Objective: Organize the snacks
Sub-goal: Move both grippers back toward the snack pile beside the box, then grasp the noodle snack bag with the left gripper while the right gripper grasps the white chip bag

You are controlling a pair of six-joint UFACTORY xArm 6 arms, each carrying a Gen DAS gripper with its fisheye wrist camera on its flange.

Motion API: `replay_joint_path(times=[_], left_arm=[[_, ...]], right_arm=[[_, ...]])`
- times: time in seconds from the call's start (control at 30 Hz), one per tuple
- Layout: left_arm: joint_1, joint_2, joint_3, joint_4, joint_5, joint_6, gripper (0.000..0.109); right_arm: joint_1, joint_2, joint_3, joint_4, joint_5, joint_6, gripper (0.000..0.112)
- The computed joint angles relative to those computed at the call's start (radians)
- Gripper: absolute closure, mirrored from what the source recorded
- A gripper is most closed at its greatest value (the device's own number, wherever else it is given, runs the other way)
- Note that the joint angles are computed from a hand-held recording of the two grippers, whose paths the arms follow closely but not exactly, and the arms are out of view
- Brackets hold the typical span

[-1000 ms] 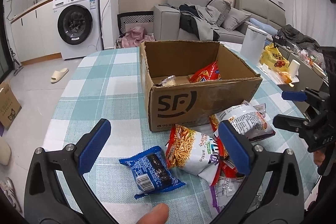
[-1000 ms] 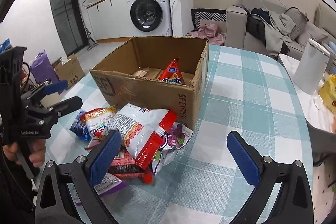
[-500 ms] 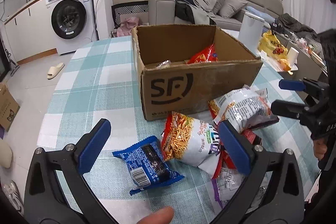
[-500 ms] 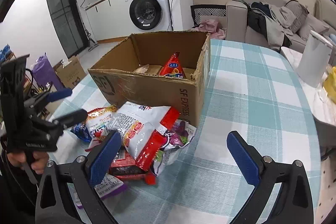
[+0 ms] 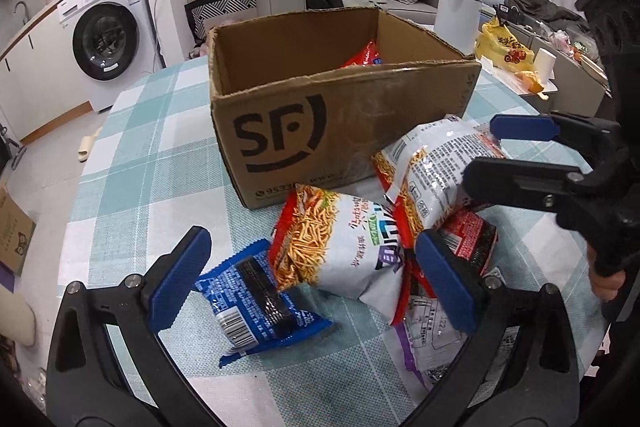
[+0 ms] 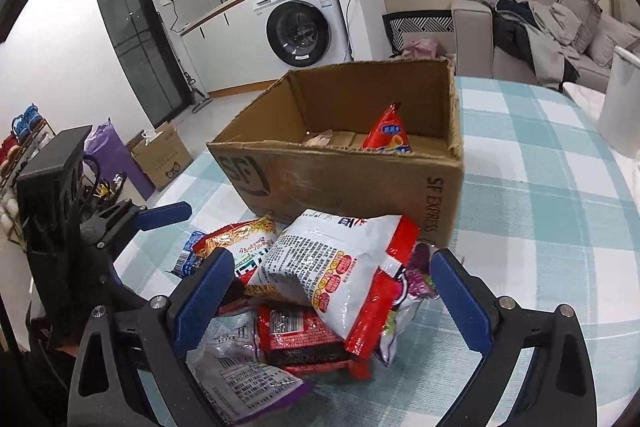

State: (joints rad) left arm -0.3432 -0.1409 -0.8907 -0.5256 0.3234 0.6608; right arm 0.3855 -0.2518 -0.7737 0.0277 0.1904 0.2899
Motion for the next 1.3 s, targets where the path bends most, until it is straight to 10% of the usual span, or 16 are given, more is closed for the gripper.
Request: replay_joint_path(times=[0.67,0.9,1.3], left_arm=[[-0.014,0.076,-0.035,-0.100,0.029,0.076,0.007],[-0.017,0.095,-0.062,-0.218,0.083,0.183,0.033],[0.000,0.091,-0.078,-0.275,0.124,0.223,0.052]], right_arm=[[-0.024,0.087,-0.043,-0.316,-0.022,0.298,0.013],[-0.023,0.099,-0.062,-0.474,-0.002,0.413,0.018],[0.004,0.083,-0.005,0.038,-0.105,-0.010,0.051]])
